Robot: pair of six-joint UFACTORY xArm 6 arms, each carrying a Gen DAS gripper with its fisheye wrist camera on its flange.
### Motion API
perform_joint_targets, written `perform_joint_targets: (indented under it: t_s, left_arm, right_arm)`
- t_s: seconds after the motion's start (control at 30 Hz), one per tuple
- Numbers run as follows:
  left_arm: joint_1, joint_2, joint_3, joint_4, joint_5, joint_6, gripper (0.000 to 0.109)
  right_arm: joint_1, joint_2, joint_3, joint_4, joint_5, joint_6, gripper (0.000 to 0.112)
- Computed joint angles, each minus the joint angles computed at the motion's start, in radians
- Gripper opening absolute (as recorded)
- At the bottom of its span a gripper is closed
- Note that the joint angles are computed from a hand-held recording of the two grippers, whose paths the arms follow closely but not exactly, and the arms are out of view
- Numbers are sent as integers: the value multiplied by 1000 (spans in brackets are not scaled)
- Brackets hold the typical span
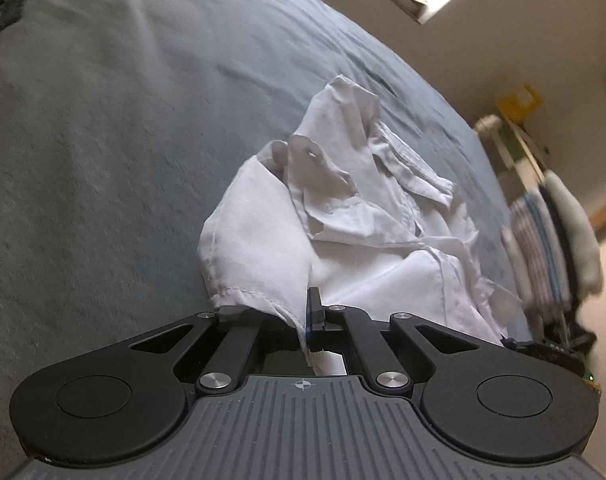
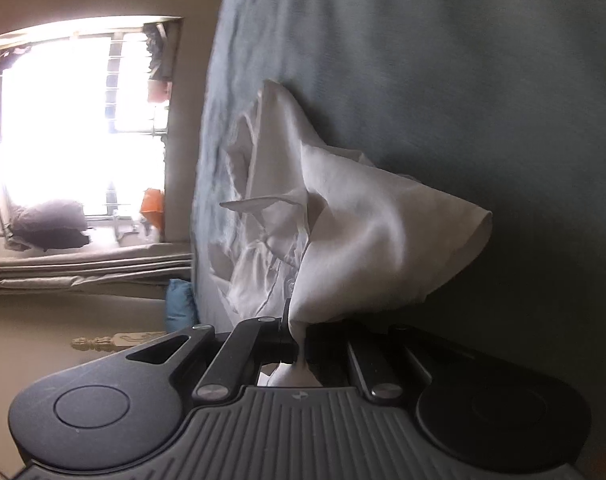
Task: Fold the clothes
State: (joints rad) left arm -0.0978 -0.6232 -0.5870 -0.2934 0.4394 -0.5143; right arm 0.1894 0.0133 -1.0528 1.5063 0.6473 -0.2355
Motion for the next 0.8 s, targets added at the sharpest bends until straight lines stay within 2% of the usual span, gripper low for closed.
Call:
perform_joint_targets:
  t_s: [0.13,0.17,0.27,0.3,0.33,0.4,0.47,0.57,0.63,0.7,0.77,0.8]
  left_arm:
    - [1,49,8,-16,-93,47,0]
    - [-1,75,1,-53,-118,96,0]
    - [13,128,-42,-101,-68,185,4]
    - [23,130,-51,-132,-40,209,5]
    - [33,132,-59,-161,-11,232,7]
    - [56,98,-51,-179,36,246,26]
    - [86,45,-33,-170,75,240,36]
    - [147,-23,-28,-181,130,256,41]
    - [177,-47,-36,-165,125,258,44]
    - [196,-47,-50,-147,89,261,56]
    - [201,-10,-80,-118,33,249,66]
    - [196,40,-113,-148,12,287,70]
  right_arm:
    - [0,-63,81,-3,-15,3,6]
    - [-4,-59,80,-17,-11,16,8]
    - [-31,-55,71,-137,14,107,24]
    - [-42,-63,72,-183,20,138,40]
    - [-56,-80,80,-233,30,164,48]
    - [-89,-114,90,-330,65,202,50]
    - [-136,-137,75,-449,129,244,55]
    - [-198,-155,32,-579,198,227,56]
    - [-216,-143,-16,-649,186,227,56]
    - [-219,-94,-93,-687,162,229,57]
    - [-211,-22,-180,-668,143,195,57]
    - [-202,29,-240,-651,142,164,59]
